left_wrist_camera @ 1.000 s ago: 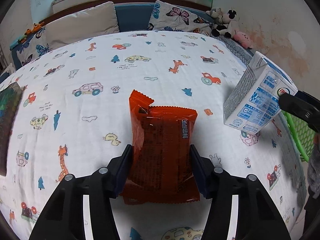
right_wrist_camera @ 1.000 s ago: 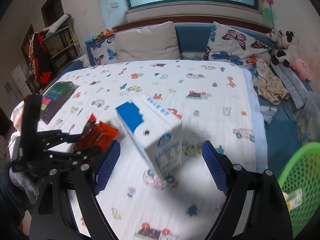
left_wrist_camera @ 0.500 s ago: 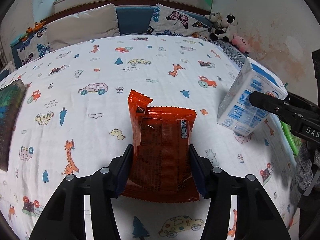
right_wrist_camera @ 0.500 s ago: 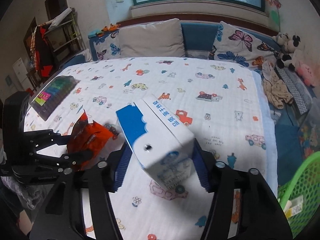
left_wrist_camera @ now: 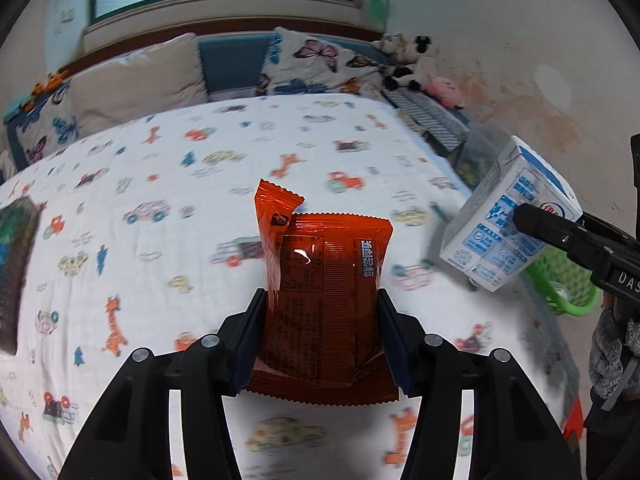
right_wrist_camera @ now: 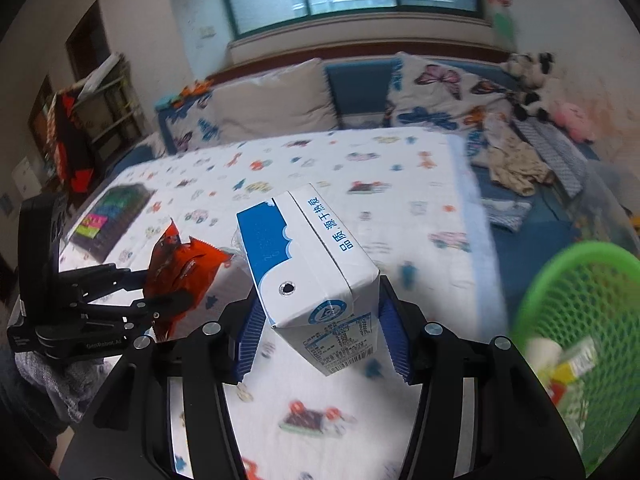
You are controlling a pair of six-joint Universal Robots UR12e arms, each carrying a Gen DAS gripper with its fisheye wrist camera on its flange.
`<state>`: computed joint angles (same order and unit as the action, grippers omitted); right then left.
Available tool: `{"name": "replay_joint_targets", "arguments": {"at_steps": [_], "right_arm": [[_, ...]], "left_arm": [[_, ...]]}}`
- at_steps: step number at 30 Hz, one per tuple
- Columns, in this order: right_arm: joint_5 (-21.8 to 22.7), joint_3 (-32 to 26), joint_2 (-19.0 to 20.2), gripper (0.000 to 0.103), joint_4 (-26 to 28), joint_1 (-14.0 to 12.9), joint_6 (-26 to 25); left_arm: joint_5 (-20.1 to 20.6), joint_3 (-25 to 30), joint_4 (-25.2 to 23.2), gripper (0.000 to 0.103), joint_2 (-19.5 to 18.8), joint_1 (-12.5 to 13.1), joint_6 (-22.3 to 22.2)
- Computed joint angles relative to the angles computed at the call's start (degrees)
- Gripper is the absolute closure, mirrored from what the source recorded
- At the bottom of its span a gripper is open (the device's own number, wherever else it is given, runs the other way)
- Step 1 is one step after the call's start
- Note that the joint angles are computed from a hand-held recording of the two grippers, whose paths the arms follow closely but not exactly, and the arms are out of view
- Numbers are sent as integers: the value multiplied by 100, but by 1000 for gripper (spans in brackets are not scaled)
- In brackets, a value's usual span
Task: Collect trash
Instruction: 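Drop the milk carton in the basket with right tool while left tool carries packet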
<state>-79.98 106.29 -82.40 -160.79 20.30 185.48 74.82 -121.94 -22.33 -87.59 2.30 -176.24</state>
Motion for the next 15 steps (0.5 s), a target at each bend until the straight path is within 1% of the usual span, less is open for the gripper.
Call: {"name": "replay_joint_targets", "arguments": {"at_steps": [5,7,9,13,15], "right_arm": [[-316,338,-372,49,-112,-264,174],[-562,464,-511,49,-123,-385,253],[-718,584,-630,49,-102,-533,349],[-1075,798,-817,49,-38,-782,550],[-1151,889,-875,49,-3,-907,651]], "left_arm": [[-81,102,-2,51,-30,-247,96],[-144,154,-15,51,-49,-353,104],[-205,212,-22,51,-79,-470,126],[-254,348,-86,51,-165,-701,185],[-276,441,-128,51,-224,-842,223]]}}
